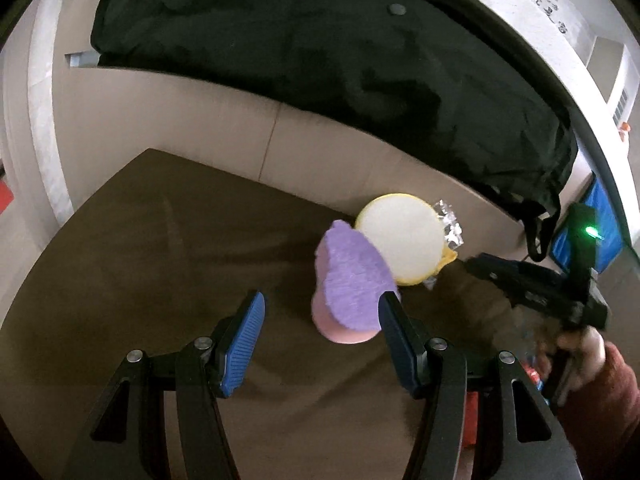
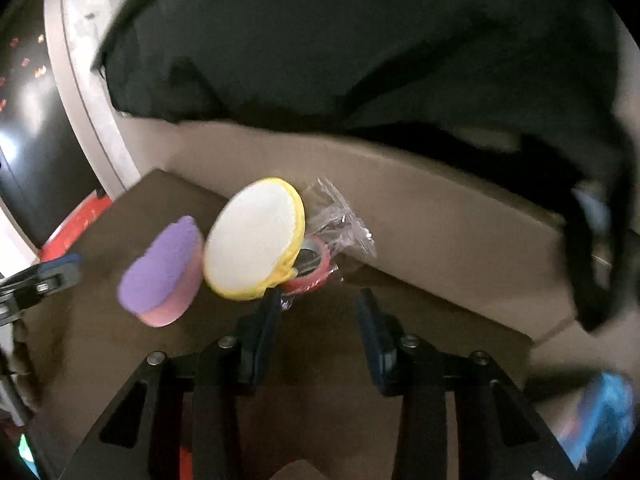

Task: Collect trash
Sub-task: 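Grasp the clear zip bag with red tape roll using the right tool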

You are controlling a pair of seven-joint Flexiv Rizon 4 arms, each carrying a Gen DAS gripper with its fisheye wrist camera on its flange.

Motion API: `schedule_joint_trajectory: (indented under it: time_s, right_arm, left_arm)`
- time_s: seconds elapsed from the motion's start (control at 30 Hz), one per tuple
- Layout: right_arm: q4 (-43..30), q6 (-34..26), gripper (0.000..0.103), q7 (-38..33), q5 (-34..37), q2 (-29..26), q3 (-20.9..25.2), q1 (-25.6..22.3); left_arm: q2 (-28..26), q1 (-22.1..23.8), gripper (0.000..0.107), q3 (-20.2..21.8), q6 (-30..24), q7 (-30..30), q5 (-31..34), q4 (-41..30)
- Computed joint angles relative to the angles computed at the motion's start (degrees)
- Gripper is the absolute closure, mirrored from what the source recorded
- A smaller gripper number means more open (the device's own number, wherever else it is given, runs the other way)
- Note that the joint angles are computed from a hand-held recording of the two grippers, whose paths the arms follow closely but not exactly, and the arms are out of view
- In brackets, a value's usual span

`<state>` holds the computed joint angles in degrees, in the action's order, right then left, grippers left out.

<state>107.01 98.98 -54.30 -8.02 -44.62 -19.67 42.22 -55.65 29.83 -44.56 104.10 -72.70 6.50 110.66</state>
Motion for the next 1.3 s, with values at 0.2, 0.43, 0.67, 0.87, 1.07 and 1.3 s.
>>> schedule_joint_trajectory:
  time_s: [0.2,0.43,0.67,0.87,1.07,1.3]
  right_arm:
    - [-9.04,-3.73,0.055,-2.02,-4.89,-4.75,11.58,-11.12]
    - [-16.57,-10.3,0.045,-4.53,-10.35,-8.66,12.91,-11.94]
    - [-18.74,-13.28,0.044,-5.29,-12.41,-9.34,15.76,-13.8]
    - [-9.45,-7.24,0.045,-4.37,-9.99,-3.8,15.28,-13.06]
    - [5.49,1.69,0.045,-1.9,-3.69,4.18,3.64,-1.44]
    - [17.34,7.41,0.045,-3.67,9.38,9.6,-8.28,13.63]
  left_arm:
    - [-2.46,2.19,0.047,-1.67,-0.69,1.16,0.3,-0.65]
    - [-3.86,2.98,0.047,-2.58,-1.16,1.97,-0.17,-0.97]
    - [-3.82,3.6,0.046,-2.85,-0.34,1.62,-0.02,-0.07]
    - [-3.01,3.74,0.046,-3.18,-0.14,0.88,0.79,1.43]
    - [-2.22,4.61,0.046,-5.59,-0.76,1.38,2.18,4.78]
    - [-1.07,4.86,0.046,-8.75,-0.7,0.36,3.14,9.94]
